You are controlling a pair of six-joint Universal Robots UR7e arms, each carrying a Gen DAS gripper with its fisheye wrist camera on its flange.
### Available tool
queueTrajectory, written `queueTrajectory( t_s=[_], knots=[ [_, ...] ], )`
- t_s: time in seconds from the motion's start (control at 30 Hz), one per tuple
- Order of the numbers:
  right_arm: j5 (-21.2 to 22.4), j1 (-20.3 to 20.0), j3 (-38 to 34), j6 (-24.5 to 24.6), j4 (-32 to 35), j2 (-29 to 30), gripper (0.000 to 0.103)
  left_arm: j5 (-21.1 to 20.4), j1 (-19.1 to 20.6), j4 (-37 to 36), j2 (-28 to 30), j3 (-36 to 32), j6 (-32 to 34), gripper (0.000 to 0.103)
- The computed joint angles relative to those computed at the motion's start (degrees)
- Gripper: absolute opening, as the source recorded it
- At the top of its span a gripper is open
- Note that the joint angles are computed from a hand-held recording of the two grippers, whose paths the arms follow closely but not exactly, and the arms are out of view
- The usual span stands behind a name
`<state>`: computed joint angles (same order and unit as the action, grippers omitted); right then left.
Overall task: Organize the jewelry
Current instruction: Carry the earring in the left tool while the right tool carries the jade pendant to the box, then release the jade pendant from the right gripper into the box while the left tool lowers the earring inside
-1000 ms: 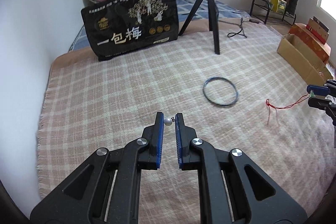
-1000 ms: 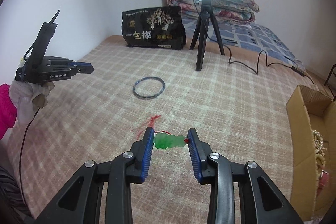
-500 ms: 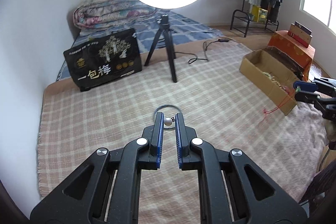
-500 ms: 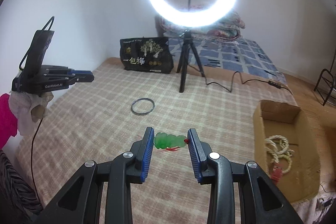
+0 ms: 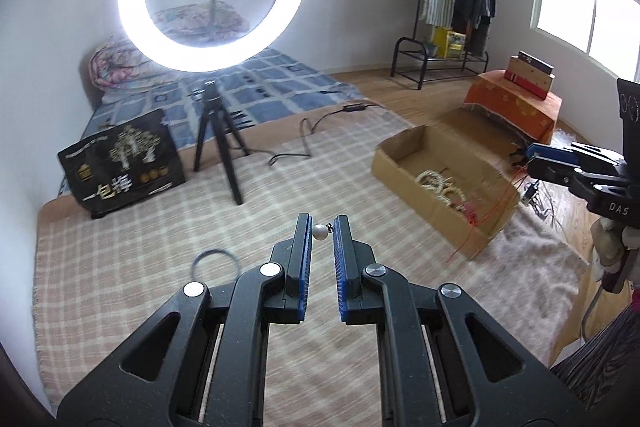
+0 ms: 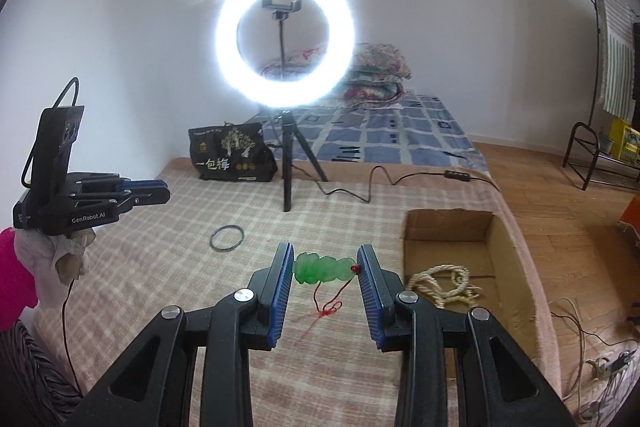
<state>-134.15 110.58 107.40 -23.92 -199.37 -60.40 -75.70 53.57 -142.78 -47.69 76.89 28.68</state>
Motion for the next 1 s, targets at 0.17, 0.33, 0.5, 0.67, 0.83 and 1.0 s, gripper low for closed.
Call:
queueTrajectory(
  t_s=[0.17,0.33,0.5,0.67,0.83,1.0],
  knots=[
    [-1.1,-0.3,2.3,0.3,-0.7,-2.9,0.033,-1.1,-2.1,-0.8,1.3,0.4,-0.3,0.009],
    [-2.2,-1.2,4.4,1.0,-0.7,-5.8,0.033,-1.7,-4.1,-1.6,3.3,-0.2,-0.6,0.009],
    [-3.2,-2.5,5.8,1.6,-0.3,-8.2,0.033,-2.1,-5.5,-2.3,5.9,-1.8,-0.6,0.009],
    [-4.0,-4.3,6.4,1.9,0.5,-10.2,0.033,-2.4,-6.5,-2.1,9.3,-4.6,-0.5,0.009],
    [-3.8,-6.4,6.8,2.6,2.2,-11.9,0.033,-2.1,-7.3,-2.2,12.6,-7.1,0.1,0.009],
    [-3.2,-9.0,7.3,5.3,6.1,-13.8,0.033,-1.2,-8.0,-2.0,16.5,-10.5,0.6,0.009]
  ],
)
